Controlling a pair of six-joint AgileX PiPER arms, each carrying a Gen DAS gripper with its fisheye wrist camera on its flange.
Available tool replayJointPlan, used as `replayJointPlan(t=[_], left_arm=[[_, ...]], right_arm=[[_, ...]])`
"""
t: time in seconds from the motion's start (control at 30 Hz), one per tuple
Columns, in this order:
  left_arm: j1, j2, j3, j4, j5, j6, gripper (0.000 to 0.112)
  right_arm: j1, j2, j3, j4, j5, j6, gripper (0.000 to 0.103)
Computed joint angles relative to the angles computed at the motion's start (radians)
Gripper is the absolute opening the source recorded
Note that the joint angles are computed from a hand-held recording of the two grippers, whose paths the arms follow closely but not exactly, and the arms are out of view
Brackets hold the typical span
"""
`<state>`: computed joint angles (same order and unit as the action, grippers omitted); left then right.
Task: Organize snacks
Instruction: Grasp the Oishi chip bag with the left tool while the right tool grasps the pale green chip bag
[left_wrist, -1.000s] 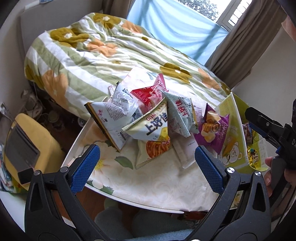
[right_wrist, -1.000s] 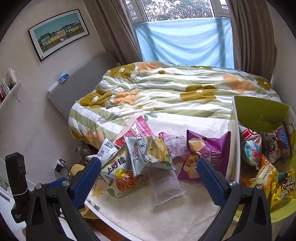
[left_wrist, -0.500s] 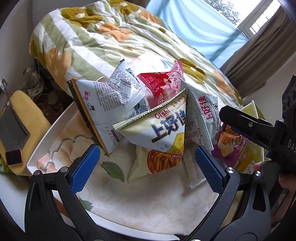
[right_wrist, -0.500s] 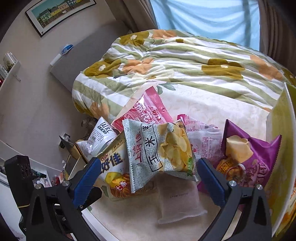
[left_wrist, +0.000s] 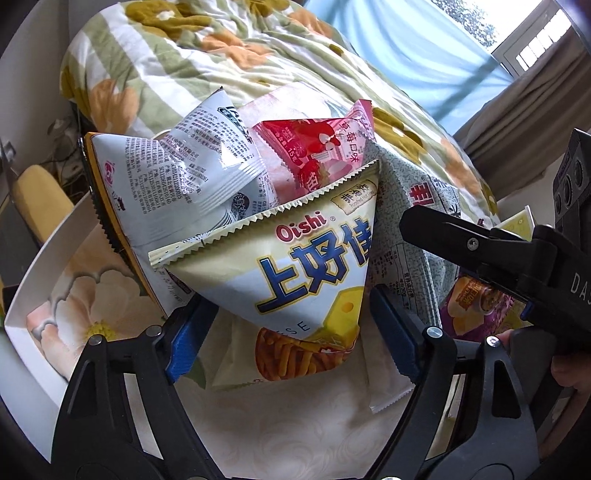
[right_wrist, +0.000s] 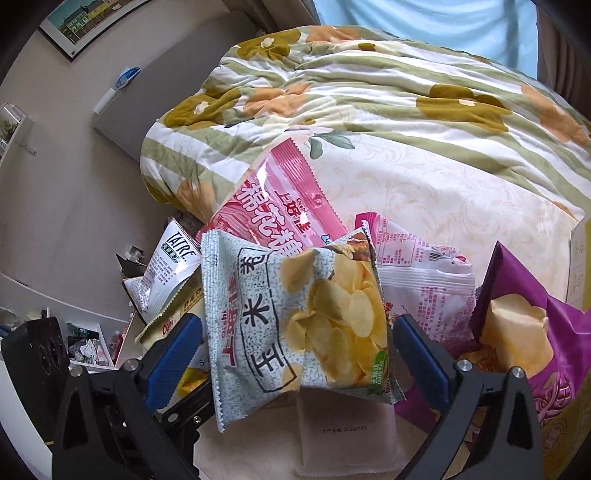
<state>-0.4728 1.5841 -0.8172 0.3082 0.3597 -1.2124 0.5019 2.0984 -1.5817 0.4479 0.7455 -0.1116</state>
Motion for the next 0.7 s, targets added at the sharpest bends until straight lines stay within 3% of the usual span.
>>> replayJointPlan(t=[0.1, 0.23, 0.67, 0.7], left_arm=[[0.014, 0.018, -0.008, -0.073, -0.003, 0.073, 0.064], [0.022, 0.023, -0.008, -0.112, 0.005, 0.116, 0.053], [0.013, -0.012, 0.002, -0.102, 0.056, 0.149, 0.050], [0.015, -0.015, 0.003, -0.106, 0.058, 0.158, 0.050]], right_arm=[[-0.005, 0.015, -0.013, 0.007, 0.008, -0.016, 0.103], [-0.007, 0.024, -0.021, 0.013, 0.012, -0.021, 0.103], [0.012, 0.051, -0.052, -0.039, 0.018, 0.024, 0.103], [0.013, 0.049, -0.049, -0.042, 0.017, 0.026, 0.099]])
